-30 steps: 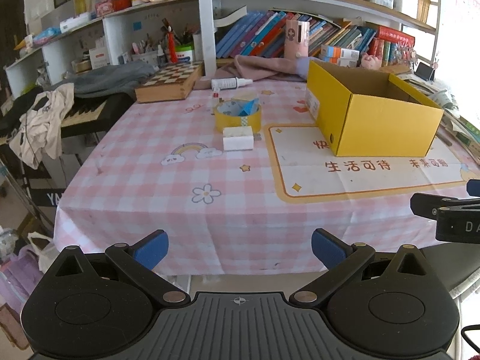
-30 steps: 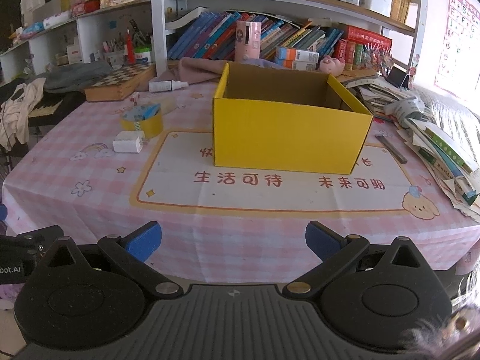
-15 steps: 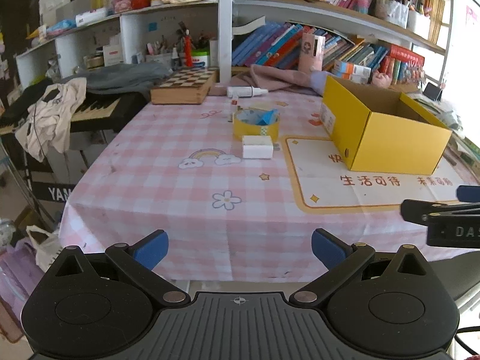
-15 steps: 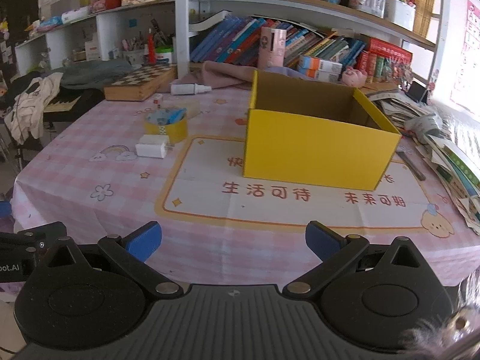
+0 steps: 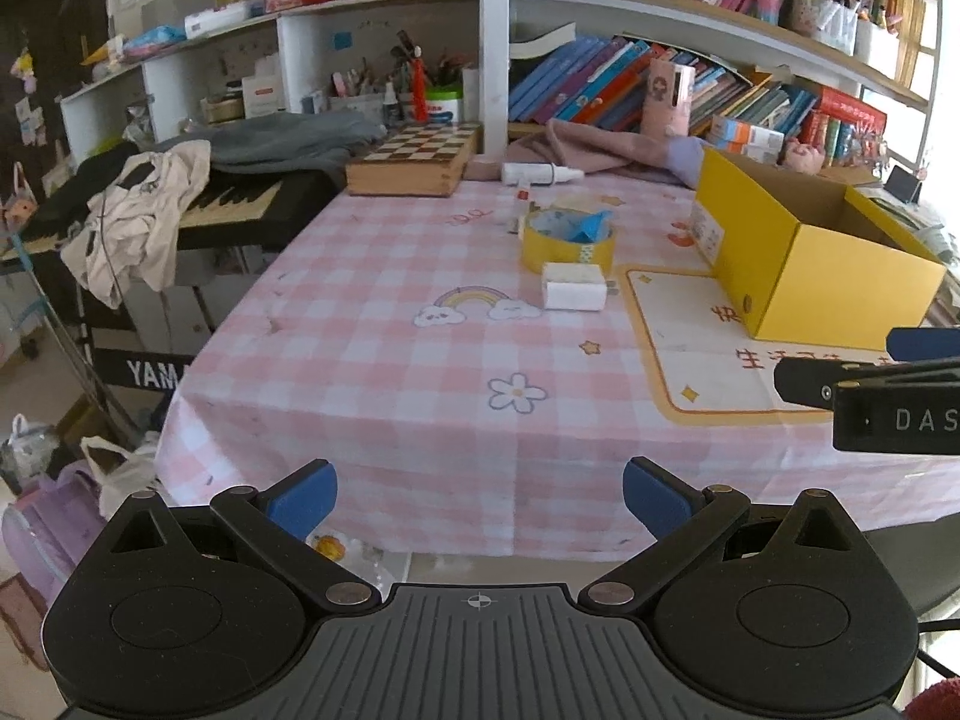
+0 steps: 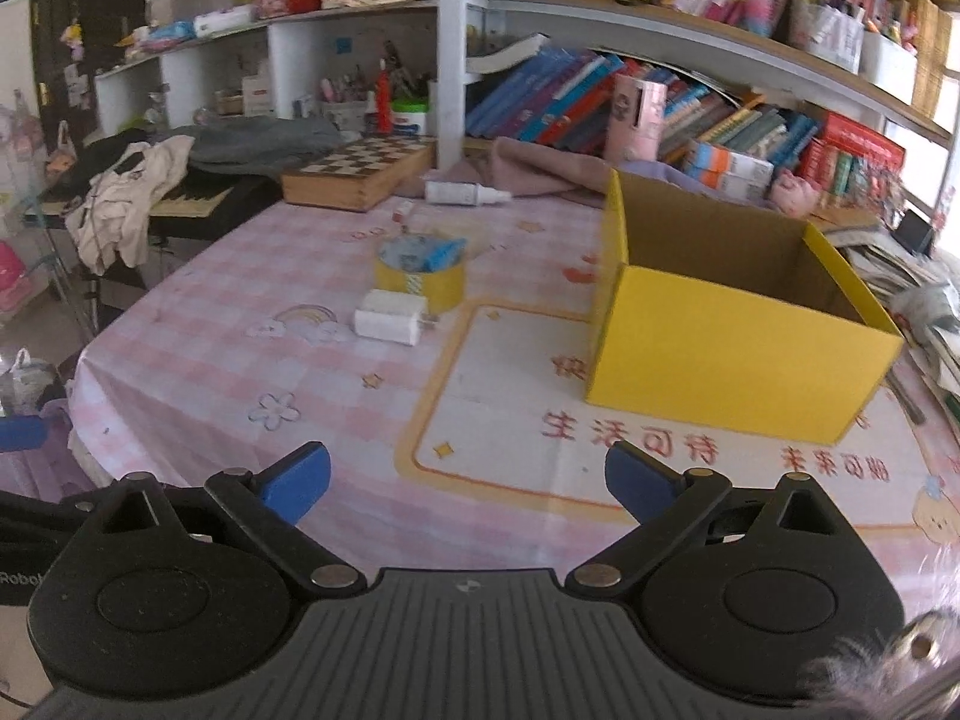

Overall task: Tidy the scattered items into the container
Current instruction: 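Move the left gripper to the white power adapter and close on it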

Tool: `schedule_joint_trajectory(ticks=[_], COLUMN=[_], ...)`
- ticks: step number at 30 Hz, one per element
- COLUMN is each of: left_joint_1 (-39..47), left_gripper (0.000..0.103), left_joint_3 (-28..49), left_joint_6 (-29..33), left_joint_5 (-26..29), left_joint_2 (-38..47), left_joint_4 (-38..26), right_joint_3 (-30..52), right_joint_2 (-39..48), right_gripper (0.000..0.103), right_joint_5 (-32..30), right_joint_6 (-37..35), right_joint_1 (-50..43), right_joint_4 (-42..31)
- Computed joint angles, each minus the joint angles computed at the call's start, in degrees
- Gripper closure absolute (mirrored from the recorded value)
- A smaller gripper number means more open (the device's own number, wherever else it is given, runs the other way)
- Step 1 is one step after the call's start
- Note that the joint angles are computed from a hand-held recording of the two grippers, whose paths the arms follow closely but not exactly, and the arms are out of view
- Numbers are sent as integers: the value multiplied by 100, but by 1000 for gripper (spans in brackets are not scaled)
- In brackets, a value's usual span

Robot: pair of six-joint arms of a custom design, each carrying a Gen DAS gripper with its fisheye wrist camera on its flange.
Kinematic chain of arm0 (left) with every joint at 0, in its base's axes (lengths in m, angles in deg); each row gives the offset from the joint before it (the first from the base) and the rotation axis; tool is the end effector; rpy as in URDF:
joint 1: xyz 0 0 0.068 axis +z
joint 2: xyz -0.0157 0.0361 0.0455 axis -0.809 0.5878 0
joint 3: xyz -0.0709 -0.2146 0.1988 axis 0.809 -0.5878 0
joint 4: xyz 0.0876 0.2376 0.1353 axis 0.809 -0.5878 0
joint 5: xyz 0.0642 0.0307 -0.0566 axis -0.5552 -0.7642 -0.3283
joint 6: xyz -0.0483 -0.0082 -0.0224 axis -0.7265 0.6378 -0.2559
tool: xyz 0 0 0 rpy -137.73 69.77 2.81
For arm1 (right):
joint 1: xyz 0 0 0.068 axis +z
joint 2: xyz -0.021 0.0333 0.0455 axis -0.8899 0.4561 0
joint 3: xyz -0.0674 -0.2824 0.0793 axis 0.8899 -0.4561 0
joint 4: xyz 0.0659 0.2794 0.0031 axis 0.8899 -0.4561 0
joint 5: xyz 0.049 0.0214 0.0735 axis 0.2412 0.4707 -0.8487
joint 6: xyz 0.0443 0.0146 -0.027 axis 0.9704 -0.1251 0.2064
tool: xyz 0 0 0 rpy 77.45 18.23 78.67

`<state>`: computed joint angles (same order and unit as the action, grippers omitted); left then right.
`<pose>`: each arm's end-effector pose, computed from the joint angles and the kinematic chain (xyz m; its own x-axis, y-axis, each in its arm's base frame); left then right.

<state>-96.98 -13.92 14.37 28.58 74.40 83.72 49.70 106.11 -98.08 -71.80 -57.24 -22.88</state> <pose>0.2521 -0.2001 0.0390 -0.5687 -0.3654 -0.7369 -0.5446 0.8387 0.0045 0.3983 0.0577 0.0552 -0.4144 -0.4750 -0.7763 -0.7420 0.6703 -0.0140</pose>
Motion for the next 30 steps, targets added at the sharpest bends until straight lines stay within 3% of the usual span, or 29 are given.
schedule_joint_trajectory(ticks=[8, 20, 23, 30], left_joint_1=[335, 1031, 1245, 1710], left_gripper=[1, 2, 2, 6], left_joint_3=[-122, -102, -48, 293], left_joint_6=[603, 1658, 1821, 2392], left_joint_5=[70, 439, 546, 880], left_joint_2=[36, 176, 211, 435], left_joint_4=[582, 1497, 1617, 1786], right_joint_3=[394, 1269, 1650, 2678], right_joint_2=[252, 650, 803, 1213], right_gripper=[15, 15, 21, 21], right_joint_5=[44, 151, 123, -46], right_joint_6=[253, 459, 572, 789], right_joint_1=[248, 676, 752, 854], right_joint_4=[34, -153, -350, -933])
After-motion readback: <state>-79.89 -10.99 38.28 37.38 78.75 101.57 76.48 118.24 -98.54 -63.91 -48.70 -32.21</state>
